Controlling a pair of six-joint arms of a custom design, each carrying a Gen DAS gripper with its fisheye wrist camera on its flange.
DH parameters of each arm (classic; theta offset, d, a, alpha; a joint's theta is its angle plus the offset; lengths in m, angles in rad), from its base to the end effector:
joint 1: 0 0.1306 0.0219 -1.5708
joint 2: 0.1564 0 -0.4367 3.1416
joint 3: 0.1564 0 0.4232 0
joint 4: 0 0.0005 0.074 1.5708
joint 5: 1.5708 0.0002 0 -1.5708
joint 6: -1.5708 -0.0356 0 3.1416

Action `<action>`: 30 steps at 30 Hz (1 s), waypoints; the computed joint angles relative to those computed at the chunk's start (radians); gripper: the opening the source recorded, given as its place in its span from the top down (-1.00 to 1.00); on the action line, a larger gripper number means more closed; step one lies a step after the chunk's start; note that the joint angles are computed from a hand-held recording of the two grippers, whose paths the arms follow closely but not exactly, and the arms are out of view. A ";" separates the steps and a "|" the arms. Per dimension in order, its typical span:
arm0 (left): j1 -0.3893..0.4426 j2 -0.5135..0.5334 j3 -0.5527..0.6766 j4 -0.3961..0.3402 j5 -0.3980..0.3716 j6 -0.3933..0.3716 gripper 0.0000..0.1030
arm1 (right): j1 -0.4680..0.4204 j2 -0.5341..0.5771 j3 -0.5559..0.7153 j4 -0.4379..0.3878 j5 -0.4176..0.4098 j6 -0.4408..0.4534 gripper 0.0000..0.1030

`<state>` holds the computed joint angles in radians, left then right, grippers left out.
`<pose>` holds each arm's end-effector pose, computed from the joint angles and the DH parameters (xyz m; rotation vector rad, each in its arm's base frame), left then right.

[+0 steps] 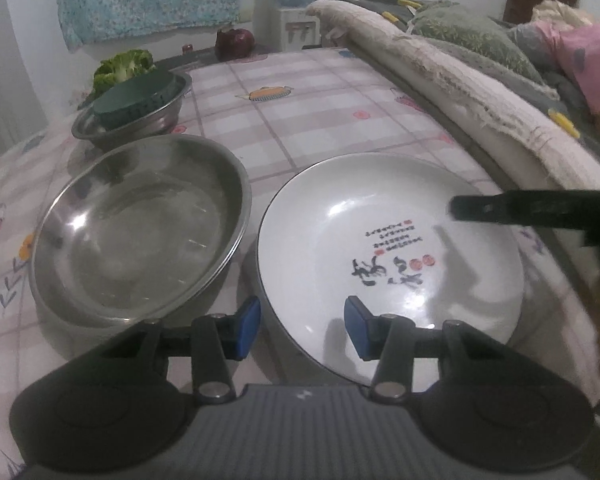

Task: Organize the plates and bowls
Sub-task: 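Lift the white plate with the right tool while the left tool lifts alongside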

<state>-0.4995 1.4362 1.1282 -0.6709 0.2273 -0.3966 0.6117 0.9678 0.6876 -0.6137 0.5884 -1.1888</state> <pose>0.4306 -0.2447 0.3486 1.1816 2.2539 -0.3298 0.2611 0.1584 0.3265 0.8786 2.1085 0.1987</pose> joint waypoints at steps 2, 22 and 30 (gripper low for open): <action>-0.001 0.006 -0.002 0.007 -0.001 0.001 0.08 | 0.028 -0.009 0.006 -0.045 0.034 -0.028 0.51; 0.023 -0.024 -0.052 0.078 0.028 0.063 0.23 | 0.132 0.072 0.062 -0.152 0.085 -0.083 0.57; 0.026 -0.016 -0.053 0.098 0.020 0.038 0.24 | 0.119 0.082 0.064 -0.133 0.083 -0.063 0.63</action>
